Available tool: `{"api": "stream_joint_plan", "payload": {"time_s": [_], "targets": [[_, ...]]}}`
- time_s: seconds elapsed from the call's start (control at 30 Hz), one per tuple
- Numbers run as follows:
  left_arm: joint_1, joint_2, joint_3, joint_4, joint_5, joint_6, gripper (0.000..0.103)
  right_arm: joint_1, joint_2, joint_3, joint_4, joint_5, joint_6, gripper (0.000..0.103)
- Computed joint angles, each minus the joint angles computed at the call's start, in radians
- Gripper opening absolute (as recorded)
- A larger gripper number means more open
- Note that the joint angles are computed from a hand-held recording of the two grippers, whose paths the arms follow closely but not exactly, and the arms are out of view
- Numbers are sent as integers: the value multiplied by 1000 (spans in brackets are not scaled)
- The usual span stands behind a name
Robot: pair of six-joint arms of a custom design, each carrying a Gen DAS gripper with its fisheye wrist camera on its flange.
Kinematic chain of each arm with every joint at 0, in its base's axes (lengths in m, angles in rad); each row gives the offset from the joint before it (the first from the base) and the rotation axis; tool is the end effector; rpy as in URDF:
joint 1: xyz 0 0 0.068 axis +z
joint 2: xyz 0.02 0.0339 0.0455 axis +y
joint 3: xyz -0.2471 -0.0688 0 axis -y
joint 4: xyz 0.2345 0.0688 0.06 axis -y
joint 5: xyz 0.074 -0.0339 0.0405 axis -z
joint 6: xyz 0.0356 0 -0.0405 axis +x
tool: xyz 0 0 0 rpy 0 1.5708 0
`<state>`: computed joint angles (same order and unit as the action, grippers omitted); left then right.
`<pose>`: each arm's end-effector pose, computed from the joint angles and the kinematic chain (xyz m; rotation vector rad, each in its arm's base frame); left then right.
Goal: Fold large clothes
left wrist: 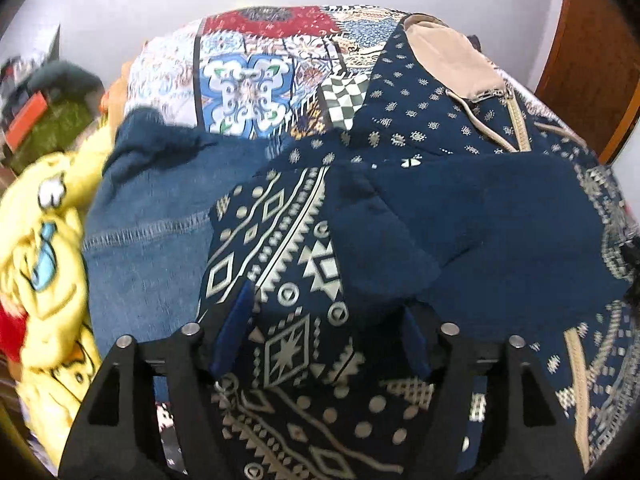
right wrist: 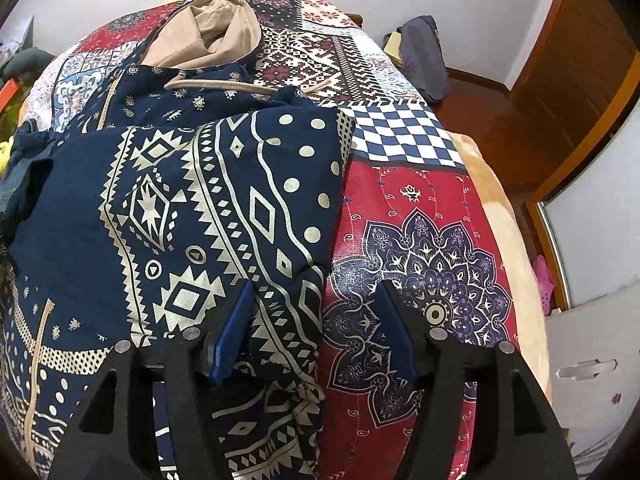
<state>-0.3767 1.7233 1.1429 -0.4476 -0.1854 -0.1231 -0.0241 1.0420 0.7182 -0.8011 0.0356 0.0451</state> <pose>0.3212 -0.1200 0.1860 0.2592 2.5589 0.0547 0.1839 -0.0057 0.2103 0.1041 2.6931 -0.0416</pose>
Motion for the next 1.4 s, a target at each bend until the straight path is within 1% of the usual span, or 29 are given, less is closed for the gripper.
{"api": "stream_joint_plan", "payload": {"time_s": [0.03,0.07,0.1,0.17,0.27,0.33,0.37,0.43,0.5,0.57,0.67,0.77,0.87,0.93,1.03,1.13,1.23,1.3,1.33,1.4], "targets": [[-17,11,7,15,-33,11,77,-2,-1,0,0,1,-1,60],[-26,26,20,21,-49,18,82,-3,-2,-1,-1,1,-3,60],[-33,44,39,15,-57,19,82,-4,-2,-1,0,2,-5,60],[-46,77,81,-5,-42,24,82,-7,-4,-2,0,2,-6,61],[-78,99,106,14,-103,41,82,-10,-5,-3,2,0,-9,62],[-73,120,138,7,-132,26,82,-12,-4,-4,3,1,-11,63],[-61,127,152,0,-131,16,82,-14,-4,-4,3,0,-13,63],[-14,127,168,-16,-104,-10,82,-14,-4,-4,4,-1,-12,63],[32,111,158,-14,-101,-14,82,-14,-5,-5,4,-2,-14,63],[73,89,137,-14,-105,-1,82,-14,-6,-7,6,-1,-14,64],[148,32,67,-2,-120,33,82,-19,-7,-9,8,-3,-16,66],[214,-5,17,-16,-106,77,82,-25,-5,-10,11,-3,-20,67],[263,-67,-35,-40,-77,125,82,-24,18,16,-9,2,-22,67],[276,-125,-59,-60,-31,159,82,-20,44,48,-31,6,-25,67],[263,-177,-41,-97,26,181,82,-6,62,108,-67,-6,-28,67],[210,-207,23,-138,67,185,82,36,58,184,-87,6,-32,67],[148,-183,117,-167,85,168,83,67,79,269,-89,10,-32,67],[105,-122,221,-189,111,142,83,79,121,346,-76,-16,-28,67],[86,-85,274,-198,123,127,83,82,137,363,-67,-22,-24,67],[50,-4,376,-202,126,103,83,90,200,428,-43,-40,-7,67]]}}
